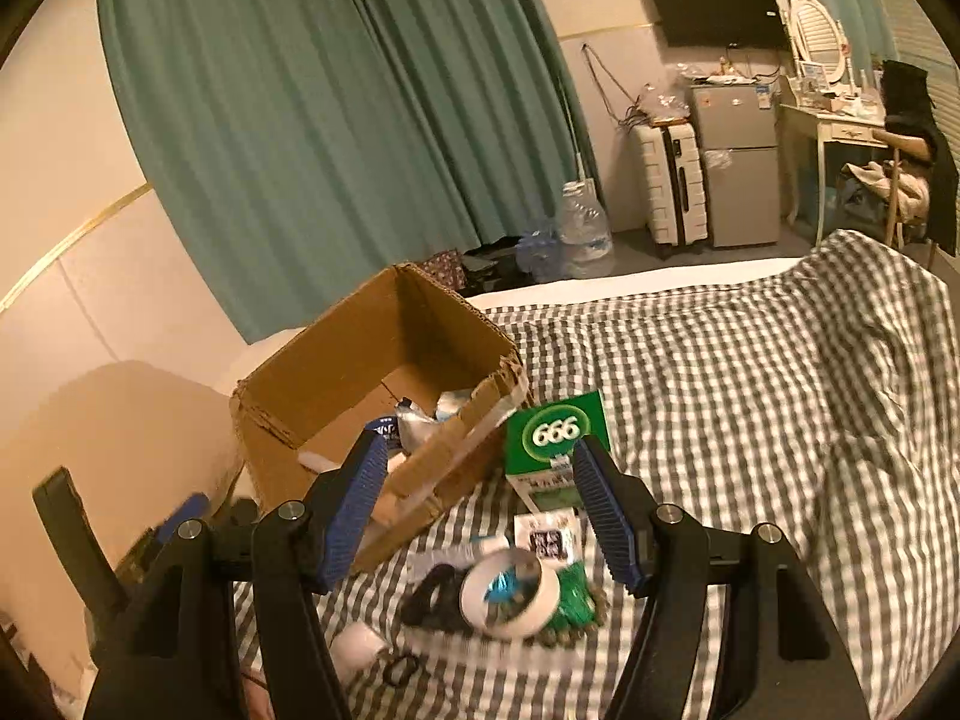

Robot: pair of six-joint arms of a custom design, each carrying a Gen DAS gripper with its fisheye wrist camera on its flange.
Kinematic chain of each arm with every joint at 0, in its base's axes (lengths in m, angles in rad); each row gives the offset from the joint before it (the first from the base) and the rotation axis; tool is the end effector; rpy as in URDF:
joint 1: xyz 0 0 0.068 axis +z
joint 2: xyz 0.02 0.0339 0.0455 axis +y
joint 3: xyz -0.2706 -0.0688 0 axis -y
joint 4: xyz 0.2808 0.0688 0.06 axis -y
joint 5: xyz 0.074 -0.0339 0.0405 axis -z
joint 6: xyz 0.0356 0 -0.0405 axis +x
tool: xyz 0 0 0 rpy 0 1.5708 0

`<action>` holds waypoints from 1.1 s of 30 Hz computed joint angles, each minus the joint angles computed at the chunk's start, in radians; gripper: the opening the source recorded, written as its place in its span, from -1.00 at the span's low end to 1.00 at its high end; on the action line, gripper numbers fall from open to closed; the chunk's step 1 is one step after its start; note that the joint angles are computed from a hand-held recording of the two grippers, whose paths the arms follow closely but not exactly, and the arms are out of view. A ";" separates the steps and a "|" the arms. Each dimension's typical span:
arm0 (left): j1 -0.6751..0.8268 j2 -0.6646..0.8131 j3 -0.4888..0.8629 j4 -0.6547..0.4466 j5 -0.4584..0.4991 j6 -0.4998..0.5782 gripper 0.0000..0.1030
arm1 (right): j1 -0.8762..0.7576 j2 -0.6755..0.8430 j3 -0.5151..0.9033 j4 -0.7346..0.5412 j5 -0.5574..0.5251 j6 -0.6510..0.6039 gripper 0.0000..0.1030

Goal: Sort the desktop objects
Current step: 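Move both open tools back toward the remaining items on the bed, then grasp the white cylindrical device with the left tool while the right tool grasps the white plush toy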

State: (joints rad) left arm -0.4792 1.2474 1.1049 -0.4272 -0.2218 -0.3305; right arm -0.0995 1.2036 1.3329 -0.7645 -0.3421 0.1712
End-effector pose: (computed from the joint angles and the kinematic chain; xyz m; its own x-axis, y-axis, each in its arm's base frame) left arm 0.2805 -0.1369 0.3309 -0.5453 -0.0734 -0.8350 0.1146 0.9803 -0.1610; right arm 0.2799 -0.0159 0.3980 -0.6116 0.2223 -0.7593 -0.0720 0.9401 0.3333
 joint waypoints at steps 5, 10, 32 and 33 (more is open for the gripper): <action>-0.104 -0.087 -0.072 -0.073 -0.051 -0.035 0.85 | -0.018 -0.102 -0.067 -0.057 -0.010 -0.020 0.26; -0.165 -0.127 -0.153 -0.067 -0.113 -0.106 0.85 | -0.025 -0.215 -0.207 -0.087 0.005 -0.055 0.26; -0.131 0.049 -0.322 0.002 -0.136 -0.205 0.85 | -0.010 -0.218 -0.601 -0.042 0.129 -0.103 0.26; -0.134 0.062 -0.319 0.001 -0.143 -0.194 0.85 | -0.010 -0.210 -0.601 -0.041 0.127 -0.102 0.26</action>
